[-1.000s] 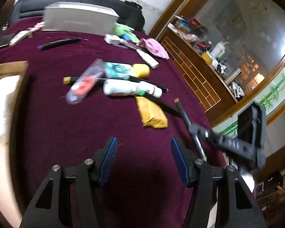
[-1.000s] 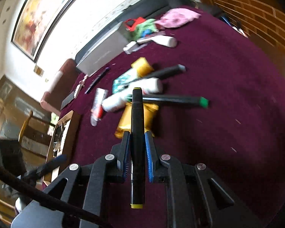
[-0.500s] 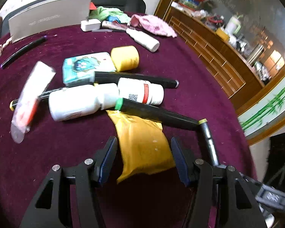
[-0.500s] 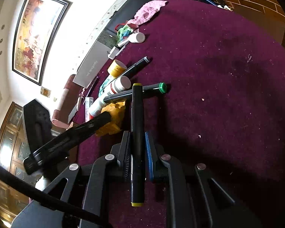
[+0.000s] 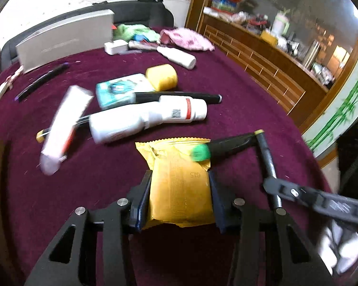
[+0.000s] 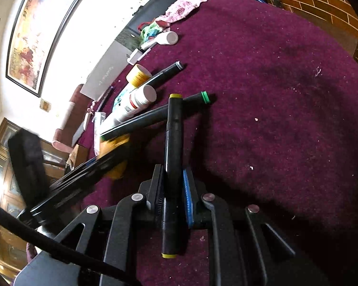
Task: Organize objects
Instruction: 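Grasp the yellow snack packet with the left gripper while the right gripper grasps a black marker, then carry the yellow packet into the tray with the left gripper while the right gripper lays the marker there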
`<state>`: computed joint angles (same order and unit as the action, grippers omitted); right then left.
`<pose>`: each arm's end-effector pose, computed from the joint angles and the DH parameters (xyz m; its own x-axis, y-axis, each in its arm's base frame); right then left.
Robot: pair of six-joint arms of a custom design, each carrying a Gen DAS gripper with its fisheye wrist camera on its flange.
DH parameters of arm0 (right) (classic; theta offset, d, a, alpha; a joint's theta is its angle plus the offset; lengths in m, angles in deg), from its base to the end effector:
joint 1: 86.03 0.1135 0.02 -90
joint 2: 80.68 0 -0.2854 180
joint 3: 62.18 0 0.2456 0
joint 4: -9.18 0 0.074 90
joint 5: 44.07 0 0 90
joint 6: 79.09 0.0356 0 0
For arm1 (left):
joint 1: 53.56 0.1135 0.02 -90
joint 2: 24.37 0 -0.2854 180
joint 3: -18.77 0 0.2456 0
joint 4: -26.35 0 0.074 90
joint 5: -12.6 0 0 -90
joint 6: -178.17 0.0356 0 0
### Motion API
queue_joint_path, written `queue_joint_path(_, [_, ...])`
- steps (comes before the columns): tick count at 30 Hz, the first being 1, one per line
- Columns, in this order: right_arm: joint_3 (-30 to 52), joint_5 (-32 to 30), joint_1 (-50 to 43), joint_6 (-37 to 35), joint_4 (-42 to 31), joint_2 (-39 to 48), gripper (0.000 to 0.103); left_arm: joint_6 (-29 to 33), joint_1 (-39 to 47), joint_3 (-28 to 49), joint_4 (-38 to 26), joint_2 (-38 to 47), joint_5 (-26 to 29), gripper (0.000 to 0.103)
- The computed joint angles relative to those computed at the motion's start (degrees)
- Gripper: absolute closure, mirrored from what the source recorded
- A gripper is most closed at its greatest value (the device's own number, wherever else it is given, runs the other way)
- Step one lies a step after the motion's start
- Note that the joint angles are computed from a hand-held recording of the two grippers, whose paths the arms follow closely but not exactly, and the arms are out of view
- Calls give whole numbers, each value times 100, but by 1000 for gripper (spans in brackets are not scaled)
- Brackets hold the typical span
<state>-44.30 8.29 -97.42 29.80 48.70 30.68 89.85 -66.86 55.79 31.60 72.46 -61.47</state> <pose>0.1701 -0.0121 0.0515 -0.8134 0.4254 -0.3968 0.0713 0.7499 0.6577 0.2315 -0.0648 0.0964 -0.7815 0.2137 -0.5862 0.3992 0.8933 -0.2065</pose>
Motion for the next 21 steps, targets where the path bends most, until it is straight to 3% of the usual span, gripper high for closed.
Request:
queue_joint_path(2, [-40, 282, 196, 50, -38, -156, 90, 229, 563, -356, -232, -623, 513, 65])
queue_joint_path(5, [-150, 1173, 825, 262, -138, -586, 90, 802, 1660, -663, -957, -1540, 1350, 65])
queue_joint_path(8, [-98, 2338, 1665, 585, -476, -1001, 90, 1779, 3045, -653, -2058, -2196, 2165, 64])
queue_joint_path(11, [121, 3390, 2445, 770, -1088, -1316, 89, 3181, 4689, -302, -3301, -2256, 2920, 64])
queue_joint_path(12, [159, 3532, 2568, 813, -1226, -1385, 90, 3733, 5337, -100, -3710, -2108, 3124, 64])
queue_joint_path(15, [132, 3187, 2572, 1015, -1334, -1548, 91, 4931, 6715, 563, -4544, -1445, 3441, 64])
queue_joint_path(17, [86, 3097, 2802, 1264, -1521, -1935, 91, 5328, 7338, 988, -4718, -946, 3483, 64])
queue_joint_path(21, [304, 3171, 3656, 1700, -2388, -2939, 90, 5387, 7800, 1538, -4525, -193, 3273, 64])
